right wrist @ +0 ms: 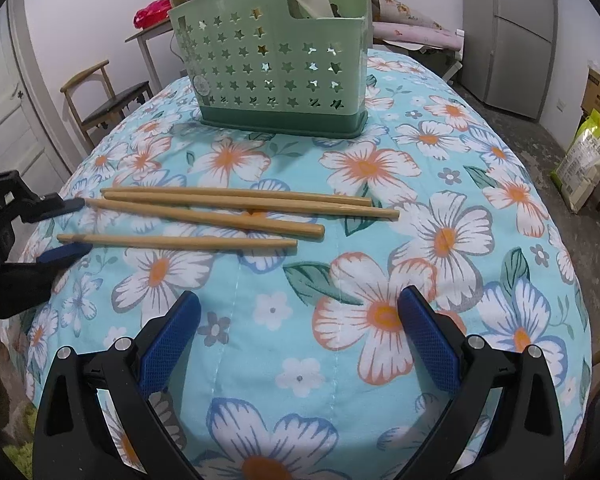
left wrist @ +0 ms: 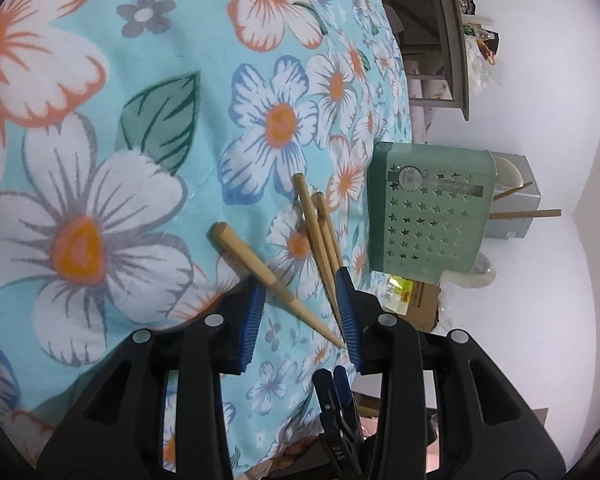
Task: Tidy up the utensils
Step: 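Grasp a wooden chopstick with the left gripper, then grasp two chopsticks with the right gripper while the left gripper holds its chopstick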
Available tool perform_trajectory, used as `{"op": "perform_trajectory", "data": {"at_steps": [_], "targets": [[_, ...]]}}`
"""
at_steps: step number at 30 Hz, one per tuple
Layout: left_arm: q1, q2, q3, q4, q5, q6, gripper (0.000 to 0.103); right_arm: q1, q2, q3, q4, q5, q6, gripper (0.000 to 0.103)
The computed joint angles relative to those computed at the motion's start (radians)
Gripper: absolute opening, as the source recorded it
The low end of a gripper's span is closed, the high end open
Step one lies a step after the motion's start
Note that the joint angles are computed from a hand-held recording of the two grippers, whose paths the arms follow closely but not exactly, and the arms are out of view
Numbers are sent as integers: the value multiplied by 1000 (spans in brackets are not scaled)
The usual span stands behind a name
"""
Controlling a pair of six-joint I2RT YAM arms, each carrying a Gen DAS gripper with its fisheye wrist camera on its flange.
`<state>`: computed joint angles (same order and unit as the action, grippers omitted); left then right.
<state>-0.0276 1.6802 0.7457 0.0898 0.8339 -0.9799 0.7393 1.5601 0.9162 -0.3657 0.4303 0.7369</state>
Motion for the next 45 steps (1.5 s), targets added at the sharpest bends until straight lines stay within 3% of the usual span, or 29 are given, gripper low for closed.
{"op": "perform_trajectory", "data": {"at_steps": [7, 11, 20, 25, 29, 33, 35, 42, 45], "targets": [[-27, -3, 16, -32, -66, 15, 23, 1, -7, -11, 19, 3, 11, 97], [-34, -5, 16, -47, -91, 37, 14, 2, -8, -13, 22, 3, 11, 97], [-38, -47, -26, -17, -120, 100, 12, 0, 7, 20, -28, -15, -16, 97], [-18, -97, -33, -63, -146, 183, 12, -41, -29, 20, -47, -108, -36, 97], [11, -157, -17, -141, -205, 300, 12, -88, -106, -22, 18, -205, -32, 97], [19, -188, 41, -280, -332, 502, 16, -74, -123, 11, 66, -217, -129, 87], [26, -178, 56, -314, -353, 551, 17, -56, -83, 67, 59, -228, -194, 79], [61, -164, 54, -316, -294, 573, 17, -31, 140, 302, 20, -330, -383, 43], [67, -159, 48, -310, -278, 576, 17, -26, 253, 436, -42, -371, -483, 33]]}}
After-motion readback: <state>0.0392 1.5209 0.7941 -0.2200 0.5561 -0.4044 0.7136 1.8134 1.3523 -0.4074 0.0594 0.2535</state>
